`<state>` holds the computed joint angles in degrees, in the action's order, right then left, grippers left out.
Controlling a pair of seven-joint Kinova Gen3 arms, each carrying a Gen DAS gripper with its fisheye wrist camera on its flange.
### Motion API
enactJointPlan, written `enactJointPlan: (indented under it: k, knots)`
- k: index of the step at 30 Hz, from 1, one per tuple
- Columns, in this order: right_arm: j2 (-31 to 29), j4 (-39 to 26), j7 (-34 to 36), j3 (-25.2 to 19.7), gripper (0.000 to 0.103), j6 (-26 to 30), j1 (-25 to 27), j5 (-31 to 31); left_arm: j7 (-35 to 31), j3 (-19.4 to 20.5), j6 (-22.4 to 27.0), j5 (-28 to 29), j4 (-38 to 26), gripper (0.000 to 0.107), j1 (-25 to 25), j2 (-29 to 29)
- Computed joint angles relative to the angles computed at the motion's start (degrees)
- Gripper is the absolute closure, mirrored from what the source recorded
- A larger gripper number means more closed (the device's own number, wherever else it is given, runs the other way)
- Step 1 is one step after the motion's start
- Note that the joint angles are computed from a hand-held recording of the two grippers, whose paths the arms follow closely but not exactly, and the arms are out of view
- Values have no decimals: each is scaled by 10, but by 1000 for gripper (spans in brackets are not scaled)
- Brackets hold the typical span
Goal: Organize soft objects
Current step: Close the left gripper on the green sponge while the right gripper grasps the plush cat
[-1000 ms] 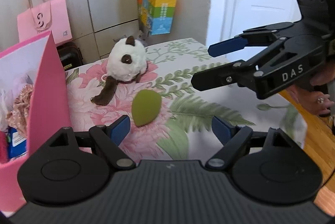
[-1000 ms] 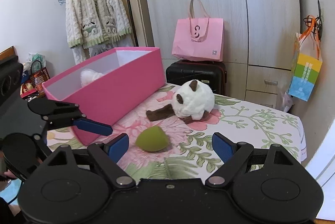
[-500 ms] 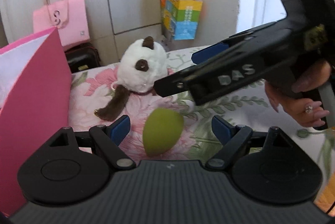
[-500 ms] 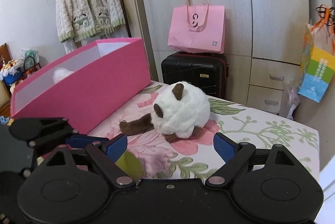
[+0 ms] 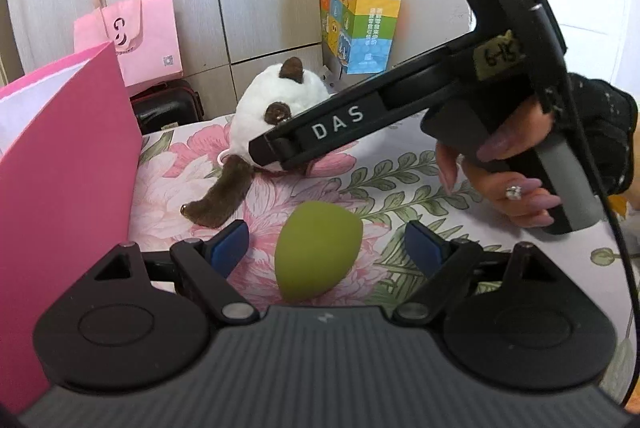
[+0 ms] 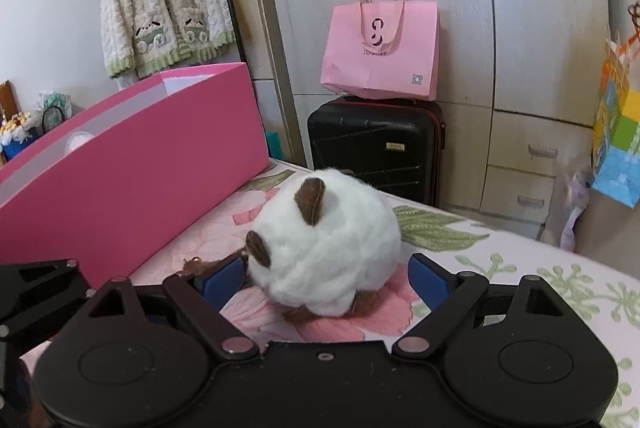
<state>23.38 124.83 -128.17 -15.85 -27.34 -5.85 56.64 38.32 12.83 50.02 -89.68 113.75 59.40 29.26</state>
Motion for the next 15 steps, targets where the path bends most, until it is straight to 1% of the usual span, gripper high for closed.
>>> enactJointPlan:
  k: [1, 3, 4, 6, 8, 9, 15]
  knots:
    - [1, 1, 18, 5, 11, -5, -7, -15, 11, -1, -2, -5, 3, 23, -1, -1]
    - [5, 4, 48, 11, 11, -15, -15, -36, 36, 0, -14, -16, 10, 28, -8, -5]
    - [6, 3, 59, 12, 11, -16, -17, -44, 38, 2, -22, -19, 12, 31, -14, -8]
    - [7, 7, 83, 14, 11, -18, -23, -65, 38, 6, -32, -21, 13, 50, -22, -10]
    - [8, 8, 97, 12, 13, -21, -23, -80, 30, 6, -28, -14, 9, 57, -22, -7]
    - [8, 7, 94, 8, 20, -19, -18, -75, 25, 5, -22, -11, 7, 64, -19, -4]
    - [2, 9, 87, -4, 25, -11, -8, -69, 34, 3, -16, -15, 10, 66, -15, -5]
